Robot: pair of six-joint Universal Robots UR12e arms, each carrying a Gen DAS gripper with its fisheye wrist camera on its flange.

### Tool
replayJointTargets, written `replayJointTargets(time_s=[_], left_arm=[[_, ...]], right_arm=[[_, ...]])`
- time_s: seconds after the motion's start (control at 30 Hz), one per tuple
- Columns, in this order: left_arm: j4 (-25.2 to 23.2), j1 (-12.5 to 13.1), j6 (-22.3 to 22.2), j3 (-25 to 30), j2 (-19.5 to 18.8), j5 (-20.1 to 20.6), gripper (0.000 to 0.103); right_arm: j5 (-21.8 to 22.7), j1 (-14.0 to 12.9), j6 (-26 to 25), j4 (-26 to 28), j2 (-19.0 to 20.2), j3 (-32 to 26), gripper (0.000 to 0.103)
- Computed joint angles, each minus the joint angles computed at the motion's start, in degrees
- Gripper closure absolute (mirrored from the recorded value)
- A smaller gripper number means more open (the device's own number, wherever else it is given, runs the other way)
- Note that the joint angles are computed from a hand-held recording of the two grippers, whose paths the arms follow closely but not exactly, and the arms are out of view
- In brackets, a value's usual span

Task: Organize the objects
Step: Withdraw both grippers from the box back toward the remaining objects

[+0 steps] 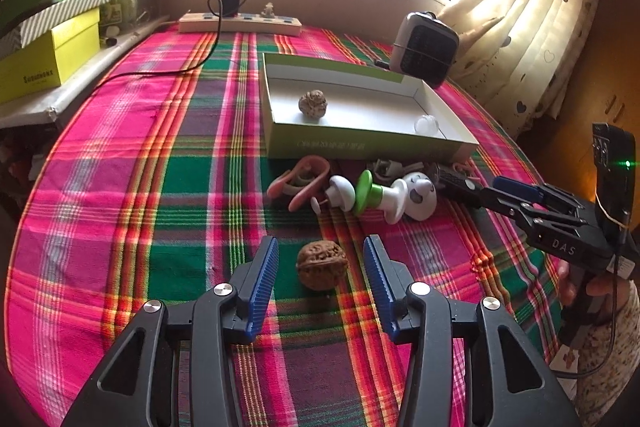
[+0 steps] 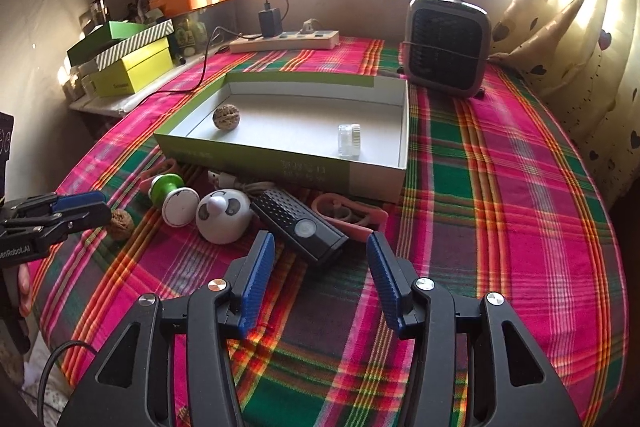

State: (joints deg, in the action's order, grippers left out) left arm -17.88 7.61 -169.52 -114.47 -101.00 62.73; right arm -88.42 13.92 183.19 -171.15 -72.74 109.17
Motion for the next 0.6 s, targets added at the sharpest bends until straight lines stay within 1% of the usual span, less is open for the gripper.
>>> replayJointTargets(time_s=[0.07, 0.17, 0.23, 0.33, 0.53, 0.6], left_arm=[[-0.6, -0.3, 0.6, -0.1, 0.0, 1.1, 0.06], [-0.9, -0.7, 1.0, 0.0, 0.0, 2.5, 0.06], [-1.0, -0.7, 1.1, 0.0, -0.1, 2.5, 0.06], [-1.5, -0.9, 1.2, 0.2, -0.3, 3.0, 0.06], [-2.1, -1.3, 1.3, 0.6, -0.7, 3.7, 0.06], [-1.9, -1.3, 1.1, 0.6, -0.8, 3.8, 0.06]], right_arm=[[0.9, -0.1, -1.0, 1.0, 0.3, -0.4, 0.053], [0.9, 0.1, -3.2, 1.7, 0.7, -0.9, 0.053], [0.4, 0.3, -4.5, 1.7, 0.9, -1.1, 0.053], [1.0, 0.4, -5.9, 2.0, 0.9, -1.1, 0.053], [4.8, -0.1, -7.3, 3.6, 0.3, -0.7, 0.053], [5.1, 0.0, -8.5, 3.0, 0.2, -0.5, 0.053]])
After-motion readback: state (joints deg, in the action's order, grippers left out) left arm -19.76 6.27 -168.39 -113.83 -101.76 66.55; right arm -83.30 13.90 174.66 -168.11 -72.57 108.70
